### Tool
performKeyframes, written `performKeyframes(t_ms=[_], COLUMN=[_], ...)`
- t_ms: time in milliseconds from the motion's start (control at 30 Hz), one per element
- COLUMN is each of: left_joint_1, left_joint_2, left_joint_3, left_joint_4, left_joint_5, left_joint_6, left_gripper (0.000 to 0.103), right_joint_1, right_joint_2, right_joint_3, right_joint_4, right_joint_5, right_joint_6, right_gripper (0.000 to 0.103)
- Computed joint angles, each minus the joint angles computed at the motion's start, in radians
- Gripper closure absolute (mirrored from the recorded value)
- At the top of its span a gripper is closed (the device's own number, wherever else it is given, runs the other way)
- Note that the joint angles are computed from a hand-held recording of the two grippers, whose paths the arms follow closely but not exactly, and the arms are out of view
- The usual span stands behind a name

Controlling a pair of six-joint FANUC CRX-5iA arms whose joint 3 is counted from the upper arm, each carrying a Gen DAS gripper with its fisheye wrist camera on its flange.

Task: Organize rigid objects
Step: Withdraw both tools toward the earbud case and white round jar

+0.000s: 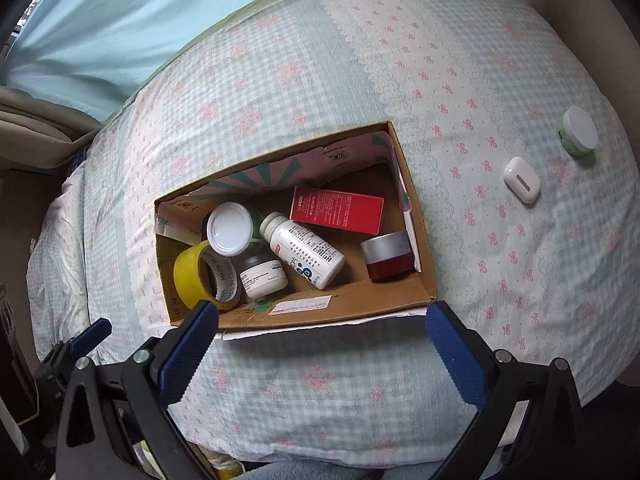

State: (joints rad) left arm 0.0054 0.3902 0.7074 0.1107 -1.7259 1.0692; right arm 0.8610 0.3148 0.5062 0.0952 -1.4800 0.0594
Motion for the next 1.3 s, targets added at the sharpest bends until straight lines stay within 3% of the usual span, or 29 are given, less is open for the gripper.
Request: performKeyframes(t_ms=[233,333,433,633,833,1067,1167,1300], left_joint_1=[-0.022,-0.059,-0.1,-0.223,-0.382,-0.518,-0.576,-0.632], left_joint_2=[0.017,-0.017,-0.065,-0.17,-0.14,-0.062,-0.025,0.022], left_joint_3=[0.081,0.059,0.012,-0.107,-0.081,-0.098,-0.114,-0.157], left_joint_4=[0.115,0.114,0.109,0.063,-0.021,-0.052,-0.092,-0.129], left_joint_5=[0.0,0.028,0.06,0.187,0.192,0.195,0.226,0.299], left_joint_6=[0.039,0.072,0.131,0.26,0.447,0.613,0.595,0.471], left_gripper=[0.0,0.0,0.0,0.0,0.0,0.0,0.0,0.0], right_joint_1=[0.037,0.04,0.044,-0.015,-0.069,-0.194,-0.248,-0.31], right_joint_2=[-0.08,-0.176,-0.263,-0.4,-0.509,-0.618,-0.657,-0.701], right_joint_3=[-0.037,-0.14,-0.231,-0.344,-0.494,-0.703,-0.794,-0.91], right_joint_4=[0.114,0.14,0.164,0.106,0.138,0.147,0.149,0.172], right_joint_5=[-0.039,-0.011,-0.042,-0.22,-0.278,-0.07,0.046,0.193], right_joint_6=[-0.021,-0.057,-0.071,0.05,0.29,0.548,0.576,0.618], right_gripper=[0.0,0.0,0.0,0.0,0.0,0.0,0.0,0.0])
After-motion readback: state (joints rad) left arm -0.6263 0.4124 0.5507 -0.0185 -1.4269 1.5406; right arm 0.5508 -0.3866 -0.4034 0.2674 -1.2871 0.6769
